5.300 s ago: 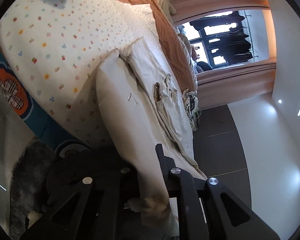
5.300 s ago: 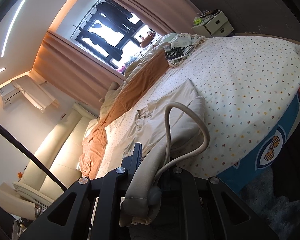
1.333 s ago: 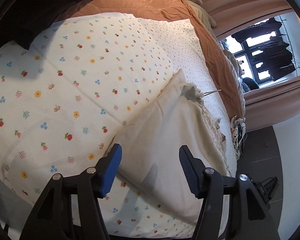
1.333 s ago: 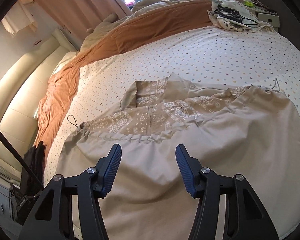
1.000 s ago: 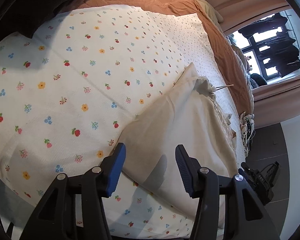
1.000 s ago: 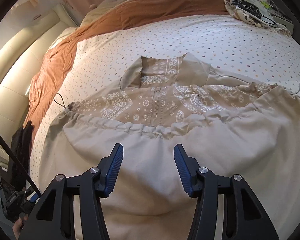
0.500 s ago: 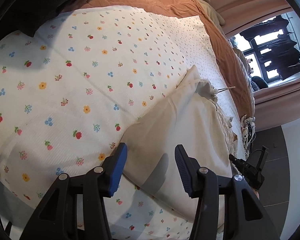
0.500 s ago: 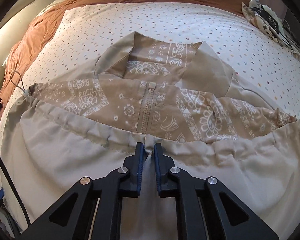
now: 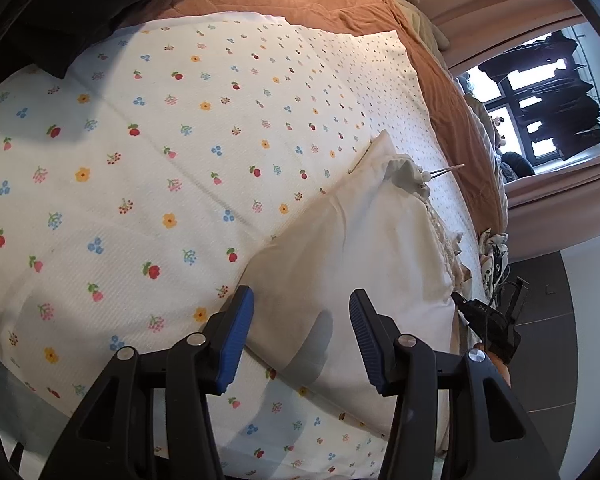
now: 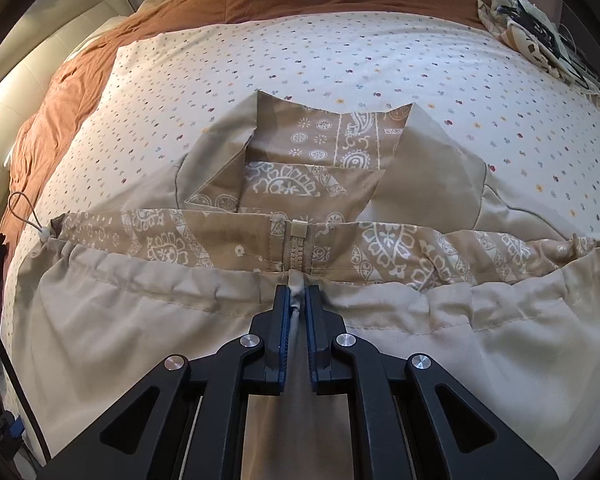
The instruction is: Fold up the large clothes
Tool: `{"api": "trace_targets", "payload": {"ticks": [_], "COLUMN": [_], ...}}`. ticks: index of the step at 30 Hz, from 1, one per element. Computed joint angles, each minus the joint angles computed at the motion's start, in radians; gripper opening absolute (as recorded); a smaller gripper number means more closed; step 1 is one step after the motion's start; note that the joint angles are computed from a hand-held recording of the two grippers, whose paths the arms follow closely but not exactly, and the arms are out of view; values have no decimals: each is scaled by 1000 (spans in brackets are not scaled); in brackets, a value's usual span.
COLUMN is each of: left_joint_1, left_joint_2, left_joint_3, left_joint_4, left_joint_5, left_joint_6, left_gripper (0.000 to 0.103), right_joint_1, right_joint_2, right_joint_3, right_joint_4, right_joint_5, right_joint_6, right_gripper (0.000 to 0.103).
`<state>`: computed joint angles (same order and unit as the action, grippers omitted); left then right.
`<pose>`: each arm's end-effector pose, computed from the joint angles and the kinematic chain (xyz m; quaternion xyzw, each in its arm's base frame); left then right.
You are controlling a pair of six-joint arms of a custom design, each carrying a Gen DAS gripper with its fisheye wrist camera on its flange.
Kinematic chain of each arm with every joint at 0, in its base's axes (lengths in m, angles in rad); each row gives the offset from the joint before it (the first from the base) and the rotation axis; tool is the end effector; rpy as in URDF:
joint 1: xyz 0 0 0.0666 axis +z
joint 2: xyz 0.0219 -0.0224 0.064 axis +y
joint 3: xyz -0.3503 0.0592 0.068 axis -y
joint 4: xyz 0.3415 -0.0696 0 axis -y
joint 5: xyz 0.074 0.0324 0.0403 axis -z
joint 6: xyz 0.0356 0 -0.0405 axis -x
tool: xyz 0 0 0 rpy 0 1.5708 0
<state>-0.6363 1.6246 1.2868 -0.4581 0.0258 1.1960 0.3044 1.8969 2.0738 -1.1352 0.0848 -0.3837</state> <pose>0.4073 -0.3026 0.2851 -0.2510 0.8911 -0.3070 0.2206 0.5710 0.1758 0.4111 0.0505 0.9514 0.0636 0.2972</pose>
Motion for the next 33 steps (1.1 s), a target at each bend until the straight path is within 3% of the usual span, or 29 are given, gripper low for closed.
{"api": "trace_targets", "payload": {"ticks": [4,12,14,16,17,18,19,23,27,30,33], "left_joint_1": [10,-10,-15,-19,-21,-25,-28,-25,-14,-7,-2], "left_joint_2": [-36,-108,-115,-118,-119,-118,-116,-97,-64,-28,-4], "left_joint_3": [-41,-96,-107,-117,-122,-125,-126,-133,-116,-72,-47], "left_joint_4": [42,52,58,66,76,84,89,119,143,86,78], "left_joint_5": [40,21,27,41,48,53,58,85,118,131,135], "left_joint_6": [39,63,69,74,76,77,74,86,94,104,114], "left_gripper": [51,52,52,55,63,73,74,74,74,72,71], "right_joint_1": [-16,-7,5,19,26,33,37,80,115,137,137], "right_joint_2": [-37,-249,-301,-361,-392,-427,-460,-549,-633,-685,-724], "right_joint_3": [-12,-254,-314,-388,-418,-461,-498,-602,-697,-746,-792], "right_joint_4": [-19,96,120,167,188,218,240,270,281,277,285], "right_joint_5": [-73,-122,-123,-122,-114,-107,-112,-55,-60,-56,-76], "right_joint_6": [-27,-60,-65,-70,-78,-91,-102,-122,-157,-174,-207], "right_gripper": [9,11,24,57,58,59,59,58,58,58,58]}}
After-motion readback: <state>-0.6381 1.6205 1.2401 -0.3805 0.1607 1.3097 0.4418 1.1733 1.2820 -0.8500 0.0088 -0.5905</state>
